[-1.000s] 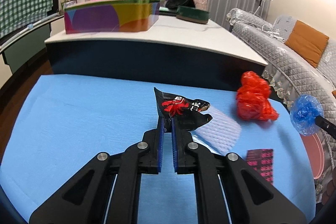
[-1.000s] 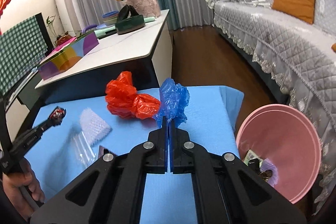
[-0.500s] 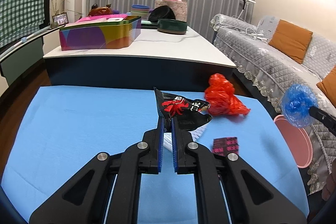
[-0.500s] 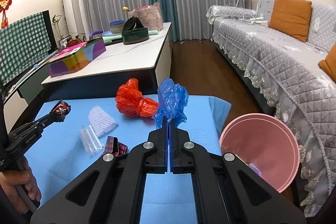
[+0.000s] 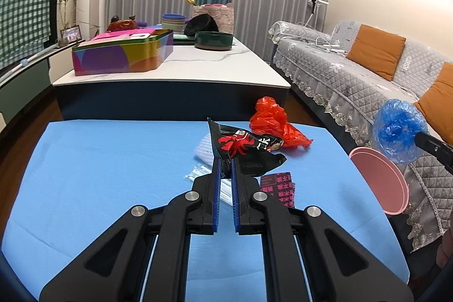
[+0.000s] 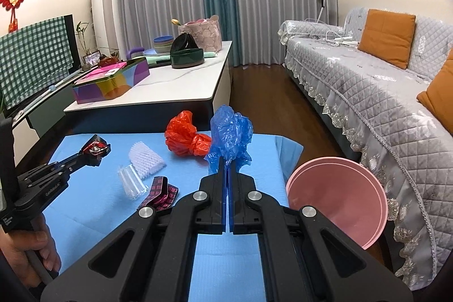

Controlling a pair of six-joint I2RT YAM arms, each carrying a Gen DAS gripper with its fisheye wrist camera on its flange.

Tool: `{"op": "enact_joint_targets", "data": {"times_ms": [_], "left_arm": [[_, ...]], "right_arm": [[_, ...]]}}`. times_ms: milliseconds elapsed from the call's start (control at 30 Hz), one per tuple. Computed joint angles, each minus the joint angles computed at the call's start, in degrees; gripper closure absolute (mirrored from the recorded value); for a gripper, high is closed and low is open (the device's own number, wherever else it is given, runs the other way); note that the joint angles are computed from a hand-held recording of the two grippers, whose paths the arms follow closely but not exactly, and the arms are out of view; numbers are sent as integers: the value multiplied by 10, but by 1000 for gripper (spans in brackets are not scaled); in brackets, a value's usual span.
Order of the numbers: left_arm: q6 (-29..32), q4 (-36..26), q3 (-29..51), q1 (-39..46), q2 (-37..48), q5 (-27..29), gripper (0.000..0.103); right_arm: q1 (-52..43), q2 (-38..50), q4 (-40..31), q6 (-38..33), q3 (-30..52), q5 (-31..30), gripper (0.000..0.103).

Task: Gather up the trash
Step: 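Carry the snack wrapper and blue bag in both tools over the pink bin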

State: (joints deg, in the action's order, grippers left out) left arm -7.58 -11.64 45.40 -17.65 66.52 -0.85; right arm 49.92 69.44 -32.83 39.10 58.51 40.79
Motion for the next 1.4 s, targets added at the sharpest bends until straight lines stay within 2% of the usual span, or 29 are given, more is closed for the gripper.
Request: {"op": "enact_joint_targets", "data": {"times_ms": [467,1400], "left_arm": [[-9,22,4,-43,22,-11,96],[-25,65,21,-95,88,-31,96]], "right_arm": [[-12,-32,-9,13,-33,-1,102],[-69,-67,1,-17,-62,-11,102]]}}
